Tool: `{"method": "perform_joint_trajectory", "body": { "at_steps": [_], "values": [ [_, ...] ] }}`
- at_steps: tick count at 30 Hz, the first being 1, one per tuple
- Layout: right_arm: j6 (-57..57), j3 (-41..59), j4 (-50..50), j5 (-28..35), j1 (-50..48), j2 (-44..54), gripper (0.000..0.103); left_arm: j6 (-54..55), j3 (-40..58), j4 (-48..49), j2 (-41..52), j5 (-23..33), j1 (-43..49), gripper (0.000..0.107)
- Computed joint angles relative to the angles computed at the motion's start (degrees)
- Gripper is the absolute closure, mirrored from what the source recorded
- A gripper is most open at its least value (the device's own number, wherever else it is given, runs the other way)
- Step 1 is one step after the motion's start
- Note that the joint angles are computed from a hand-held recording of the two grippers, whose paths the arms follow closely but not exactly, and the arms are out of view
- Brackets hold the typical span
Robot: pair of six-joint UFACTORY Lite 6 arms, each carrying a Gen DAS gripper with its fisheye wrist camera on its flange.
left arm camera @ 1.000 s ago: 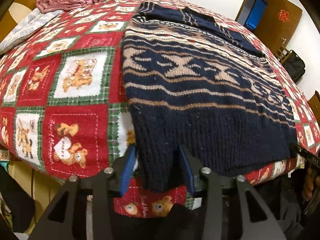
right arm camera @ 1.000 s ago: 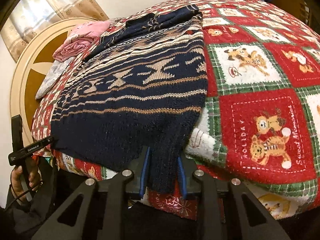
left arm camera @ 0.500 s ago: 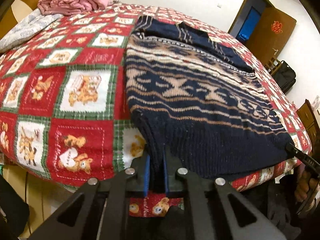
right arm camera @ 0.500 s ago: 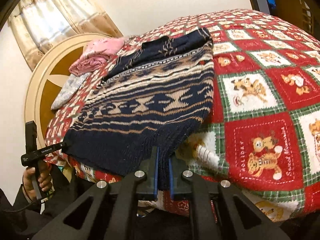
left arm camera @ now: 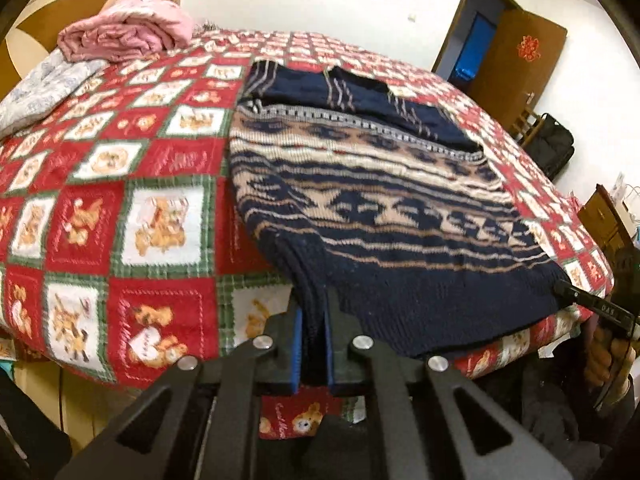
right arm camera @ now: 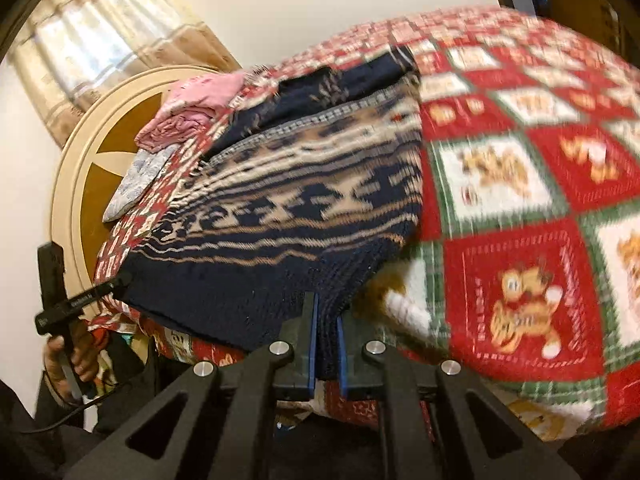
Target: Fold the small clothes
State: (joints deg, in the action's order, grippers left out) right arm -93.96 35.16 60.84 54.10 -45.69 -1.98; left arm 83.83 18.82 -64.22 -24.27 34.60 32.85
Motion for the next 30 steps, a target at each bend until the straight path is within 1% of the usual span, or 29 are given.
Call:
{"method": "perform_joint_trajectory", "body": {
  "at_steps": [1, 3, 6, 10, 12, 13, 16, 18, 21, 25, 27, 30],
  "values": [
    [-0.1, 0.2, -0.1, 1.4, -0.6, -0.2, 0.095, 0.3, 0.1, -0.7, 2.3, -1.6, -1.1, 0.097],
    [-0.5, 0.4, 0.1, 4.5, -2.2, -2.1, 0.095, 0.9, 0.4, -1.2, 4.4, -1.5, -0.7, 0.098],
    [-0.9, 0.8, 0.5, 7.4, -3.7, -2.9, 0.095, 1.7, 1.2, -1.7, 4.0, 2.0, 2.9, 0.098],
    [-0.2, 1.7, 0.6, 8.8, -3.7, -2.7, 0.095, 1.5, 1.8, -1.6, 1.5, 6.7, 6.5, 0.098],
    [0.7, 2.7, 0.0, 10.1, -3.5, -2.4, 0.095, 1.0, 2.3, -1.6, 0.9, 6.7, 6.1, 0.098],
    [1.4, 3.4, -0.9, 10.5, -3.1, -2.0, 0.095, 0.8, 2.5, -1.8, 0.9, 6.4, 5.8, 0.098],
    [2.2, 3.1, -1.7, 8.2, -2.4, -1.5, 0.095, 0.7, 3.1, -2.3, 1.1, 7.0, 5.6, 0.098],
    [3.6, 3.5, -2.1, 9.0, -2.6, -1.0, 0.095, 0.5, 3.6, -2.2, 1.8, 8.3, 6.3, 0.098],
    [3.5, 3.1, -1.2, 8.8, -2.3, -4.8, 0.095, -0.2, 5.0, -1.6, 2.3, 10.0, 7.5, 0.098],
    [4.7, 6.9, 1.1, 10.9, -2.1, -4.5, 0.096, -1.2, 7.6, -2.1, 2.8, 11.5, 8.2, 0.098],
    [5.6, 9.4, 2.3, 11.9, -1.5, -3.5, 0.096, -1.9, 9.1, -2.5, 2.9, 11.2, 7.7, 0.099],
    [7.2, 12.2, 3.8, 10.6, 0.9, -3.3, 0.096, -2.7, 11.3, -3.2, 4.1, 11.3, 7.2, 0.099]
  ]
}}
